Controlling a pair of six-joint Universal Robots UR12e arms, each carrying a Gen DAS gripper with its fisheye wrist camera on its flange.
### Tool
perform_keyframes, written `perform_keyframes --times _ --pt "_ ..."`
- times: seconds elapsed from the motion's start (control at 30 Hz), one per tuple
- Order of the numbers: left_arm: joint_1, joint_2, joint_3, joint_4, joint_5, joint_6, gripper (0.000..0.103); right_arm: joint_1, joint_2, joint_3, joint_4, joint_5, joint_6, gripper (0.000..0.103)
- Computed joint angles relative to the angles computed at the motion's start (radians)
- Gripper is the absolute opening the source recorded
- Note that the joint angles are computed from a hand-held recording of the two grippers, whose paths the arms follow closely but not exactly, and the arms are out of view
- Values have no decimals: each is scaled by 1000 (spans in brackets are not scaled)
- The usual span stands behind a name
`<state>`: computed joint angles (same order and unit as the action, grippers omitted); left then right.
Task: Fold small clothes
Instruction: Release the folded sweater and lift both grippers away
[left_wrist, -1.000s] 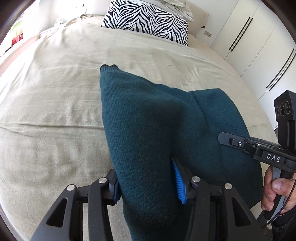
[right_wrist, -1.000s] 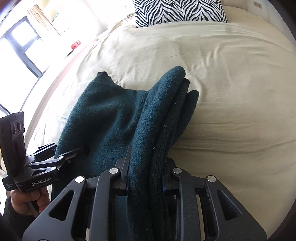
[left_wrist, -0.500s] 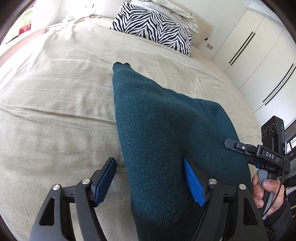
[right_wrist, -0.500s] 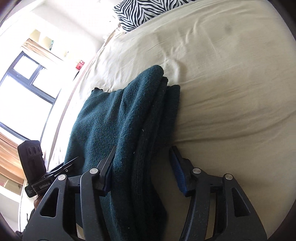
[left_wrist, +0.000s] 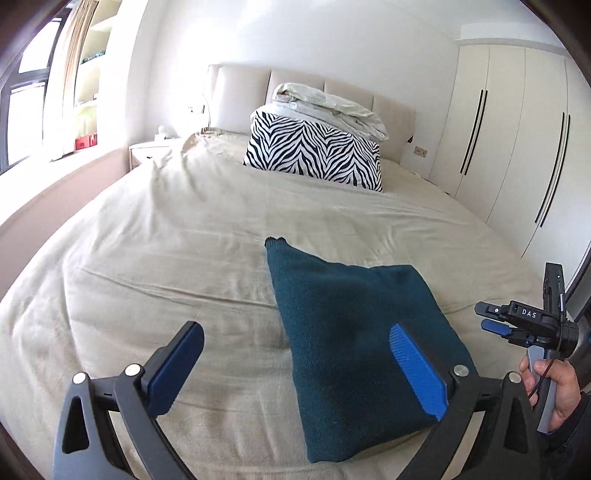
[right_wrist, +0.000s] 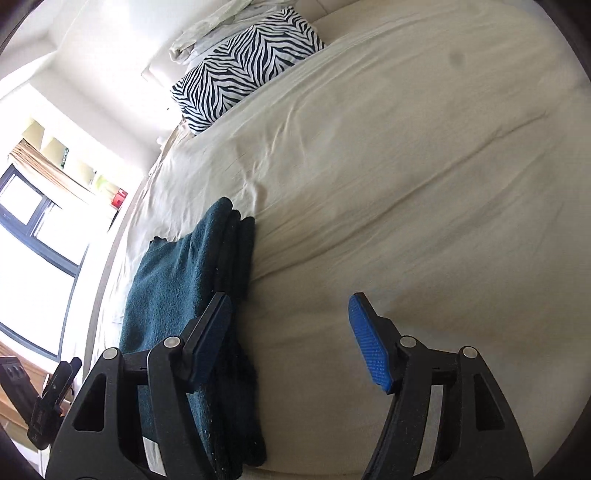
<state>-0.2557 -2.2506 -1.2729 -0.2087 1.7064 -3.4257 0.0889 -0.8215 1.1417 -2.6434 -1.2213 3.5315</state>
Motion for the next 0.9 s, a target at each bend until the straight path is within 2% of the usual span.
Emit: perform_keyframes --times 0.1,0.17,0.23,0.3,0.37,0.4,0.47,0.53,0.6,0.73,0.8,0.9 --pt "-32 5 3 85 97 84 103 25 -52 58 -122 -113 -78 65" --pt "-52 3 19 123 160 140 103 43 -81 94 -230 -179 -124 72" --pt "-66 6 32 141 209 174 103 58 -105 129 -362 -240 -138 96" --pt "-79 8 48 135 268 162 103 83 -117 155 -514 -370 -147 103" --pt "-88 18 59 74 328 106 103 106 -122 149 -575 -481 -204 103" --pt "-86 21 67 37 328 85 103 112 -127 144 -582 -505 -240 103" --pt "-85 24 81 -37 331 57 103 114 -142 140 -555 -490 -284 103" --pt "-88 21 95 -110 347 33 103 111 -161 143 -509 -436 -292 103" --pt "-86 22 98 -173 314 7 103 114 -177 139 -419 -406 -284 103" --pt "-71 29 90 -275 193 -80 103 134 -187 105 -155 -416 -258 103" --pt "-70 23 96 -328 175 -107 103 146 -188 100 -73 -436 -253 103" --pt "-71 16 101 -379 178 -127 103 163 -180 93 0 -466 -278 103"
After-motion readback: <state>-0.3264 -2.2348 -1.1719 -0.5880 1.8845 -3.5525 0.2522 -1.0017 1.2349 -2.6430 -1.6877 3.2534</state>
